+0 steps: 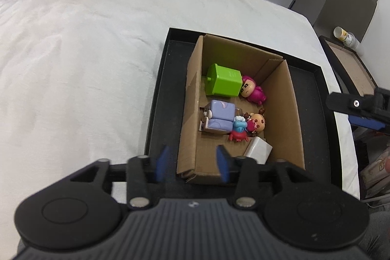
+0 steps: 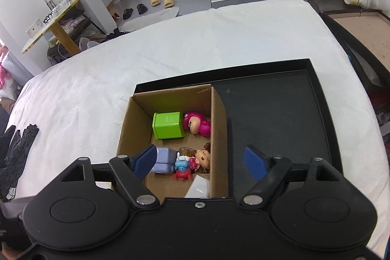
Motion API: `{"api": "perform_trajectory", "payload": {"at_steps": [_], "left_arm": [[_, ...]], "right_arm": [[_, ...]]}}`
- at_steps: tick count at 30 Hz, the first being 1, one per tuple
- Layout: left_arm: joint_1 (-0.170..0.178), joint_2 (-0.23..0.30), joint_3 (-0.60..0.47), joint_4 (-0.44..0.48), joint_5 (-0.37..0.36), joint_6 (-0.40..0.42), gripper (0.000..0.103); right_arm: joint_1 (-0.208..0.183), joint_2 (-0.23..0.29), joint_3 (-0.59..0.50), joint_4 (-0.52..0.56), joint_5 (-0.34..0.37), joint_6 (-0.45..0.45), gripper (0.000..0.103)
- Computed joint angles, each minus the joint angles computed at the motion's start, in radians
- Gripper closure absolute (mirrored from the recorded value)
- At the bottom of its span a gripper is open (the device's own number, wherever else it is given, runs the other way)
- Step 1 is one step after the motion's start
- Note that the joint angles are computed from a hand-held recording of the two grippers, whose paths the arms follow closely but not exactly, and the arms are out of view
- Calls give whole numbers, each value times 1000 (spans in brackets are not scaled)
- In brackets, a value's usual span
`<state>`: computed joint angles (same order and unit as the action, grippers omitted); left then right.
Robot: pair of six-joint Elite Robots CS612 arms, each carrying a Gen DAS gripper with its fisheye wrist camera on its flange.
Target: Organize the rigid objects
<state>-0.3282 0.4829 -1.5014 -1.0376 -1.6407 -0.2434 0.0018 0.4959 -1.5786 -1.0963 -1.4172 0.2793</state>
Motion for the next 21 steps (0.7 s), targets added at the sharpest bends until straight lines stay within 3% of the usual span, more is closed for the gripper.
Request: {"api": "perform_trajectory", "payload": {"at_steps": [11,21], "left_arm": [[-14,-16,-46,-12,11,43,30],[-13,-52,-60,15,-24,76,26]], "right_arm": [[-21,12,-71,-8,11,28,0],[-38,-1,-116,-2,20,28,0]]}}
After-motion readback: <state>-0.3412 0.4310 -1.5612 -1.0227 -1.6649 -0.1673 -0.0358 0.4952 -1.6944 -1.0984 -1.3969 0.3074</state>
